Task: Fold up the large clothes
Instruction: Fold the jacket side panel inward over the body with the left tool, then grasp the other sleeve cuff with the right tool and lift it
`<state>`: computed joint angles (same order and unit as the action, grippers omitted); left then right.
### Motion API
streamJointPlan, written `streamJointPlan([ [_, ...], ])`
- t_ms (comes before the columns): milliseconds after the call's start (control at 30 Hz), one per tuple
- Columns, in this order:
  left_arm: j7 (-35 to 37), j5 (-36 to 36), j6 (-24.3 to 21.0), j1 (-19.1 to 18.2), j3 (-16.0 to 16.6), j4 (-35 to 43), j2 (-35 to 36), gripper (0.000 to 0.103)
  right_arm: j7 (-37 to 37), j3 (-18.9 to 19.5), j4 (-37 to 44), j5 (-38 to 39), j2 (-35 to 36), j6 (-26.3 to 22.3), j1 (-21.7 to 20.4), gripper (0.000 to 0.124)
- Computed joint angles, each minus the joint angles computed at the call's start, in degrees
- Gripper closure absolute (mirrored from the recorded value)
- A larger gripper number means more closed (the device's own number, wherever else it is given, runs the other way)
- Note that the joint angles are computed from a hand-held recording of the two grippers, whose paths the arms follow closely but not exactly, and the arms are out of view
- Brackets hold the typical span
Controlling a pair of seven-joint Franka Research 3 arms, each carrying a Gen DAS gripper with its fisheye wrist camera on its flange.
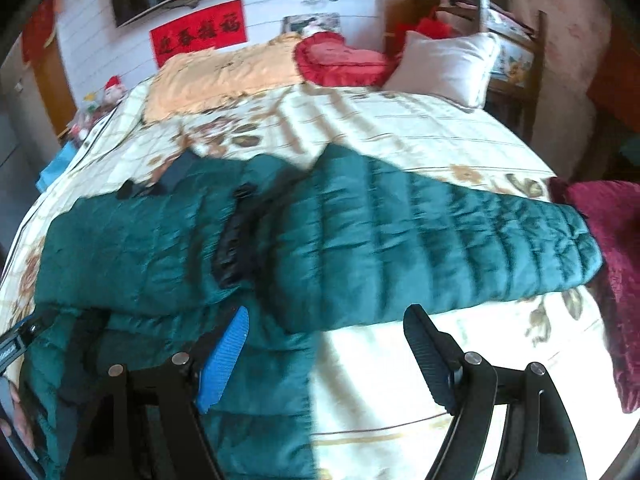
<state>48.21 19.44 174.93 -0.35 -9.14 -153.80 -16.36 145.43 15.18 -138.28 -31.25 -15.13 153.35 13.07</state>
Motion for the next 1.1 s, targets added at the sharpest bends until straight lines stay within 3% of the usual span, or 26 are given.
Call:
streamJointPlan([
  [200, 0.47, -0.61, -0.43, -0.71, 0.41, -0.12, 0.24, 0.038, 1.75, -0.75, -1.08, -3.73, -2.49, -1.85, -4.26, 0.043],
  [567, 3.06, -3.44, -0.13, -2.47, 2.50, -1.59, -1.43, 0.038, 6.83, -5.42, -2.25, -8.41, -2.63, -5.23, -14.12, 0.042],
  [667, 2.80, -3.11, -0.02, -1.40, 1.60, -1.63, -1.45, 0.038, 8.32, -7.16, -2.52, -8.99, -2.26, -5.54, -15.96, 0.042],
  [900, 3.48, -3.89, -0.70, -1.76, 2.09, -1.04, -0.35, 0.038, 14.05, -10.49, -4.65, -7.41, -1.68, 0.12, -20.40, 0.042],
  [1100, 3.94, -4.34, -1.14, -1.98, 2.36, -0.88, 0.07, 0.038, 16.42, -11.09, -4.47, -5.99, 1.06, 5.05, -23.51, 0.042],
])
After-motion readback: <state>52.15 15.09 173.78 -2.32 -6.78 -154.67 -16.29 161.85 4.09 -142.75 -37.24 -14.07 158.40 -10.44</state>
